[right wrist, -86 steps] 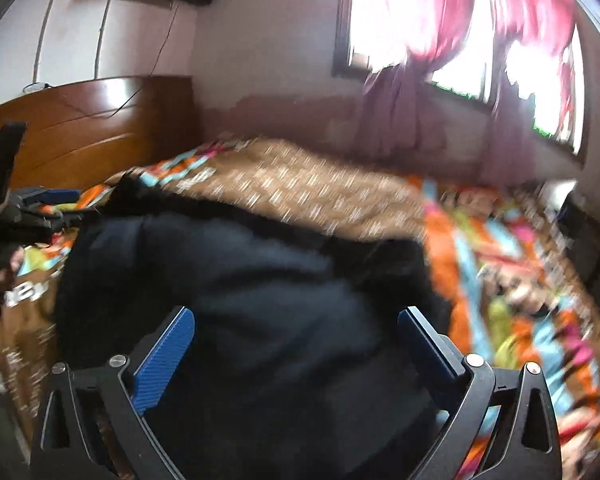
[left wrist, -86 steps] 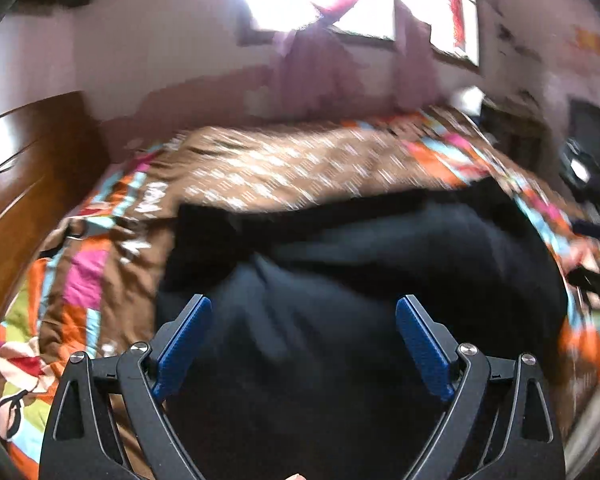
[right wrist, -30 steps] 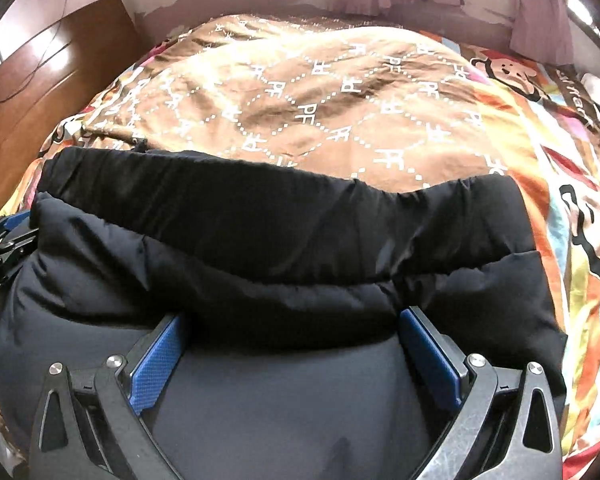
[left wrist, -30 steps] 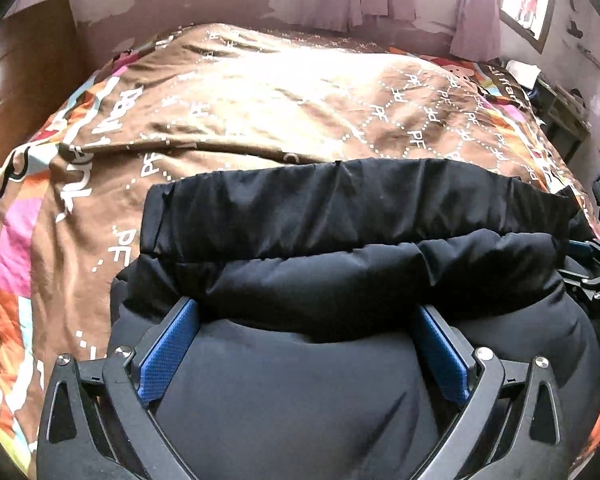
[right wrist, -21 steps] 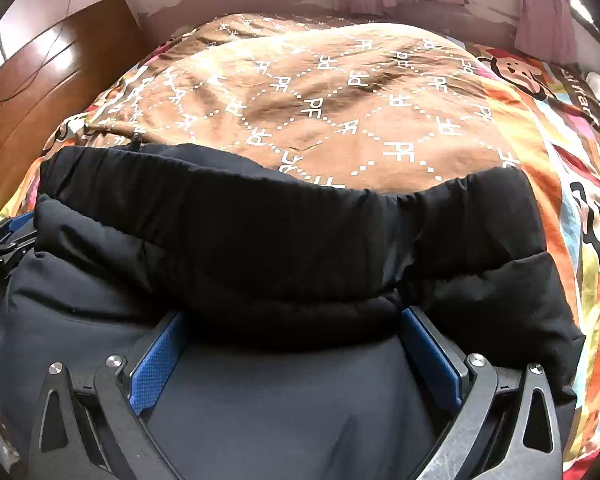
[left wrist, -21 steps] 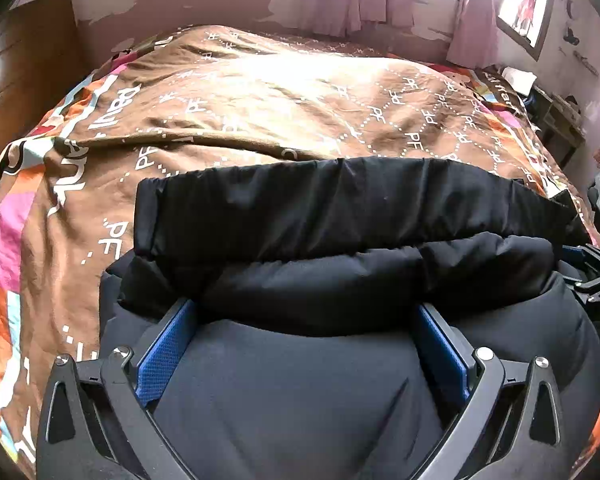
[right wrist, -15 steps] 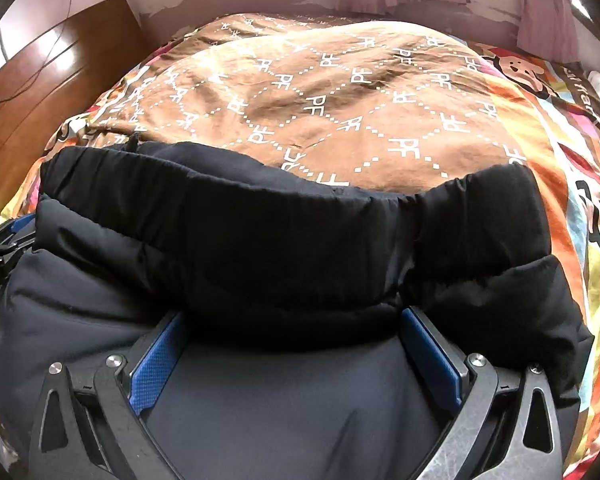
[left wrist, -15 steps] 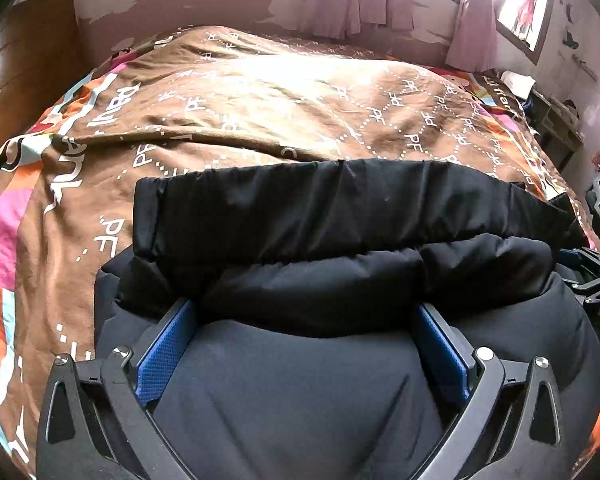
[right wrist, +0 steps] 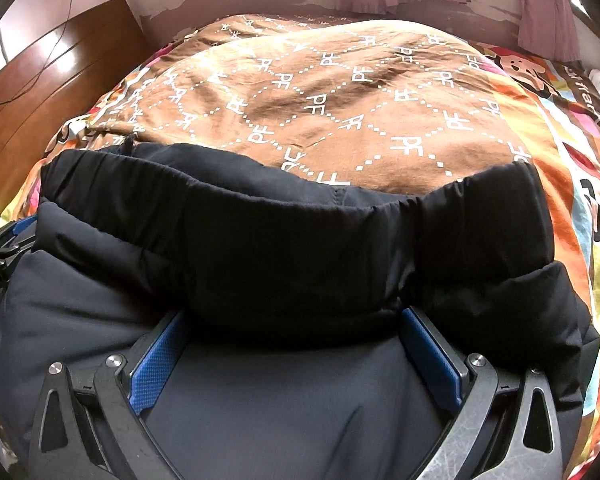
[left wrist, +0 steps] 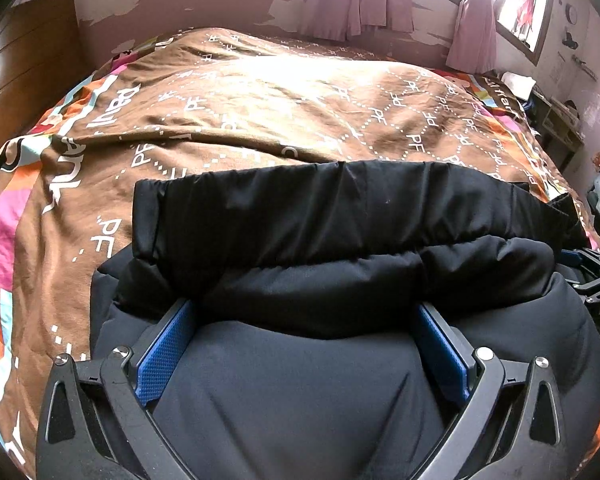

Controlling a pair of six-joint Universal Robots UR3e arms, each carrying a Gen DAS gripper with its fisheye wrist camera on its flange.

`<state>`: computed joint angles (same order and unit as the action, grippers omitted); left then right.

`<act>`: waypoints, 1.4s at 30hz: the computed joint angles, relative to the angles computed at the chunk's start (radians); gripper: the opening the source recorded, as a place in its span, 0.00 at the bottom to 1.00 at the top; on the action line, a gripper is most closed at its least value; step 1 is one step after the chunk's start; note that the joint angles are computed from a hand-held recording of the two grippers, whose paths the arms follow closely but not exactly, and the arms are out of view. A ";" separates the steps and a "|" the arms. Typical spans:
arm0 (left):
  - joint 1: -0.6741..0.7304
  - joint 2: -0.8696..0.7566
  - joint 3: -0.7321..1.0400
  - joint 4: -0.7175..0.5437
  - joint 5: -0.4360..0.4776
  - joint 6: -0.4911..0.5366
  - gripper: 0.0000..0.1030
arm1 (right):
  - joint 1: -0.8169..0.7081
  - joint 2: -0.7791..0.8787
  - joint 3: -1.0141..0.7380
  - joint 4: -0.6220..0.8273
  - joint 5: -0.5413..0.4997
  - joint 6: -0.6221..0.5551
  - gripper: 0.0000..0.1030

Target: Fold large clothes

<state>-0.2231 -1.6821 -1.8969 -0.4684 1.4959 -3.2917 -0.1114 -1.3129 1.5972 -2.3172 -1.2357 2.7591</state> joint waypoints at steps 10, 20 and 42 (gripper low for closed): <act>0.000 -0.009 -0.005 0.014 0.002 0.002 0.99 | 0.000 0.001 0.009 -0.013 -0.001 0.000 1.00; 0.001 -0.022 -0.011 0.046 0.001 0.003 0.99 | -0.003 0.002 0.040 -0.070 0.008 0.006 1.00; 0.224 0.447 -0.360 0.083 -0.139 0.089 0.99 | -0.339 -0.549 0.531 -0.194 0.227 -0.263 1.00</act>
<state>0.0007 -1.2352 -2.2567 -0.3856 1.3568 -3.2025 -0.4505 -1.8620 2.1281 -2.5110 -1.0085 2.4965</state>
